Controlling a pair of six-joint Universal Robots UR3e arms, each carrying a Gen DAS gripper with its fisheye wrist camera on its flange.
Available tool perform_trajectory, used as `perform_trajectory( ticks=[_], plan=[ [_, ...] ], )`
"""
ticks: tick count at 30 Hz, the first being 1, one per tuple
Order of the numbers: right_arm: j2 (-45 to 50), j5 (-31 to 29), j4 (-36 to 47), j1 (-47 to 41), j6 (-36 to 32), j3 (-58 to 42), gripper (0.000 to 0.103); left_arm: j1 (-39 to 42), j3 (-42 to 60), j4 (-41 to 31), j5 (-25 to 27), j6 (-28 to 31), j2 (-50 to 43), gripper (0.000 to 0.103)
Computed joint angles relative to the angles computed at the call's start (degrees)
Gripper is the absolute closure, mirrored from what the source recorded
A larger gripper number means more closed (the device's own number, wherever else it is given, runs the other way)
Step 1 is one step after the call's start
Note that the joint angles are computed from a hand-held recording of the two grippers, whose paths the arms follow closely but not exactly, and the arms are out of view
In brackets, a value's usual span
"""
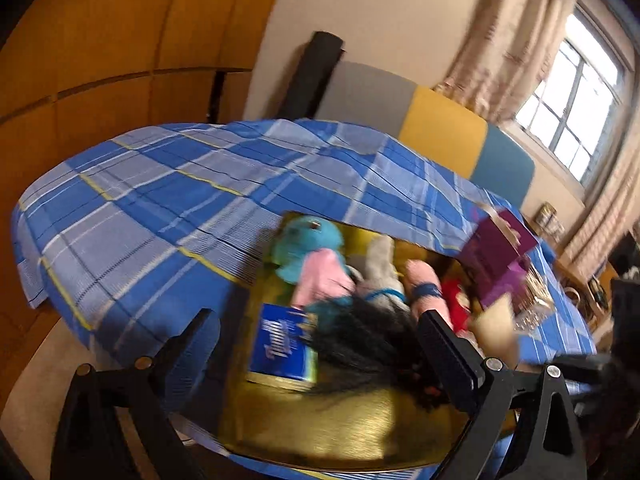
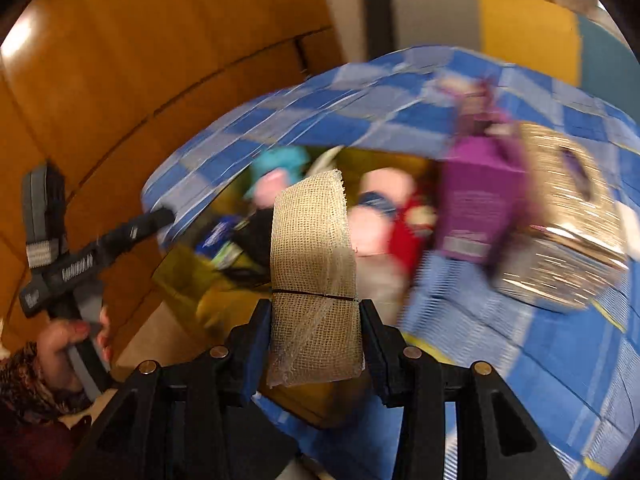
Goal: Organize soft objects
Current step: 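Open the left tool over the tray while the right tool lowers the beige roll into it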
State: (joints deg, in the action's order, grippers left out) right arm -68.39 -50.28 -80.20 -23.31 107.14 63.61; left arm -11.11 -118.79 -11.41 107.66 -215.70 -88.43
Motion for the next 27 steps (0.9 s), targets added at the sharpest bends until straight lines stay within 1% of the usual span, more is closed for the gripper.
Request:
perform_trajectory(
  ticks=[4, 7, 9, 13, 18, 20, 22, 25, 27],
  plan=[
    [1.72, -2.97, 4.33, 5.79, -5.25, -2.11, 0.06, 2.76, -3.84, 1.28, -0.12, -0.3, 3.55, 0.003],
    [2.24, -5.57, 2.55, 9.92, -8.0, -1.93, 0.06, 4.44, -6.19, 2.37, -1.02, -0.97, 5.66, 0.003],
    [2.94, -7.42, 0.18, 12.82, -8.37, -2.11, 0.059, 5.16, -6.85, 2.66, -1.46, -1.1, 6.44, 0.003],
    [4.95, -9.98, -0.12, 16.38, -8.47, -4.66, 0.058, 6.34, -7.96, 3.22, -2.43, -1.08, 7.53, 0.003],
    [6.11, -15.09, -4.72, 21.36, -9.54, -3.88, 0.058, 6.47, -8.3, 3.19, -2.73, -1.55, 7.96, 0.003],
    [6.09, -16.71, -5.23, 22.16, -9.76, -3.17, 0.057, 6.53, -8.41, 3.34, -2.86, -1.54, 8.02, 0.003],
    [6.71, -16.43, -5.32, 22.28, -9.15, -3.94, 0.055, 6.39, -8.55, 3.46, -2.96, -1.6, 8.13, 0.003],
    [6.96, -13.64, -2.25, 20.38, -8.94, -5.49, 0.05, 5.9, -8.31, 3.65, -2.79, -1.67, 7.73, 0.003],
    [6.69, -11.74, -0.4, 18.82, -8.5, -6.25, 0.05, 5.09, -7.71, 3.62, -2.34, -1.77, 7.09, 0.002]
  ],
)
